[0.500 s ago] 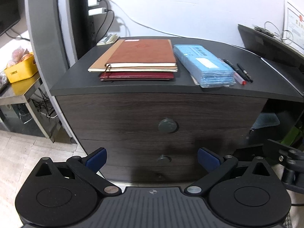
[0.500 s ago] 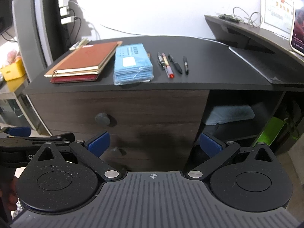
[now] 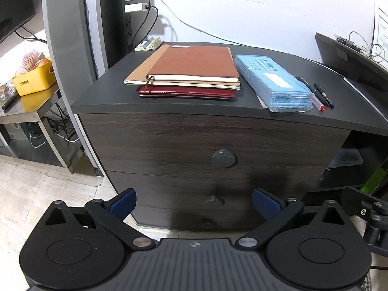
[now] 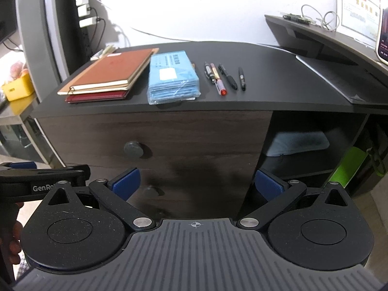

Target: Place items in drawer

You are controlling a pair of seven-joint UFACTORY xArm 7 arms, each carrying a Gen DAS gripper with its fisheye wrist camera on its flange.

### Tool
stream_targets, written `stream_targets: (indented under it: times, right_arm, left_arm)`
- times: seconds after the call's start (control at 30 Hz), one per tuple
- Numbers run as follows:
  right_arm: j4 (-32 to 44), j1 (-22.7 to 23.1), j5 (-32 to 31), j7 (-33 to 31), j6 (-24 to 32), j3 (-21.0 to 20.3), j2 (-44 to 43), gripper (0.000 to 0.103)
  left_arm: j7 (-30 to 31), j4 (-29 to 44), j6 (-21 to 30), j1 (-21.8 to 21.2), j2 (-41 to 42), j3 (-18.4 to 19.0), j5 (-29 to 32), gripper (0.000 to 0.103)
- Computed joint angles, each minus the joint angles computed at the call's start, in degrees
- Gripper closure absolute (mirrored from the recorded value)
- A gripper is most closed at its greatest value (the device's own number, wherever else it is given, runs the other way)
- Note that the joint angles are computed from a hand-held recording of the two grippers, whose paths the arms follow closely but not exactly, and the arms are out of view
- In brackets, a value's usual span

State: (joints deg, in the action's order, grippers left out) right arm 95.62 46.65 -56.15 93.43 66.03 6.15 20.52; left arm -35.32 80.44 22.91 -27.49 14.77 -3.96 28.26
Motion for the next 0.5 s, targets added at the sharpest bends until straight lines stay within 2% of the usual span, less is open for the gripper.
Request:
stream_targets:
  times: [0.5]
  right_arm:
    - [-1.75, -1.13, 0.55, 0.75, -1.93, 0.49, -1.35, 0.000]
  left_arm:
    - [-0.70, 0.08, 0.24, 0.01, -0.30, 0.04, 0.92, 0.001]
